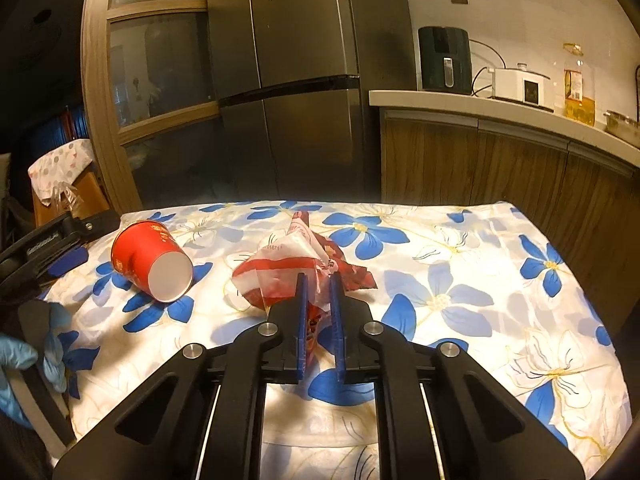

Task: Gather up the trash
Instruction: 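Grasp the red-and-white bag with the right tool while the left tool grasps the red cup, then carry the red cup and red-and-white bag over the bin and open both tools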

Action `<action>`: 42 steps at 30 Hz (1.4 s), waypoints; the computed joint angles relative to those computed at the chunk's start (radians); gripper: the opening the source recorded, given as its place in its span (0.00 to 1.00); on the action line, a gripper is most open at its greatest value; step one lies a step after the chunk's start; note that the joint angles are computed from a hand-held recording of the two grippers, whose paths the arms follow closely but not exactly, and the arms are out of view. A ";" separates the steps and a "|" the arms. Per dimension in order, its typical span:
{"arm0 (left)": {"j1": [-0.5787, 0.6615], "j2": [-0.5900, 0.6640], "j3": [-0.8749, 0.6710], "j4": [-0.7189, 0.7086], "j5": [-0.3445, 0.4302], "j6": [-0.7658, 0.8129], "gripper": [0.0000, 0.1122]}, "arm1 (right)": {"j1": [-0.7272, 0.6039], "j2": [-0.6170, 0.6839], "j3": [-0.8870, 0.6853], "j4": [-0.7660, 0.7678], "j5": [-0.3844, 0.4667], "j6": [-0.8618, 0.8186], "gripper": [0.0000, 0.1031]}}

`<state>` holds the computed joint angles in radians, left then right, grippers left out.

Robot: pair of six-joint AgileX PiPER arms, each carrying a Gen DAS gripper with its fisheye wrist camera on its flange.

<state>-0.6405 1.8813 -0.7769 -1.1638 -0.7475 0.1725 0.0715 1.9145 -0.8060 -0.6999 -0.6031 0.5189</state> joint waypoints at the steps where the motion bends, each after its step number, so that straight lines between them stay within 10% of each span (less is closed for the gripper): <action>1: 0.013 0.000 0.005 0.033 0.015 -0.025 0.83 | 0.000 -0.004 0.006 0.010 -0.004 -0.013 0.11; 11: 0.091 0.036 -0.008 0.357 0.160 -0.217 0.38 | -0.006 -0.025 0.044 0.054 -0.020 -0.070 0.11; 21: 0.062 0.066 -0.068 0.348 0.234 -0.124 0.05 | -0.021 -0.040 0.066 0.049 -0.035 -0.071 0.11; 42: -0.280 0.095 -0.360 -0.362 0.027 0.593 0.01 | -0.289 -0.187 0.163 -0.196 -0.153 0.073 0.05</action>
<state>-0.9204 1.9764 -1.1370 -1.5256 -0.7200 0.7658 -0.2172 1.7273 -0.6427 -0.8955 -0.7557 0.5916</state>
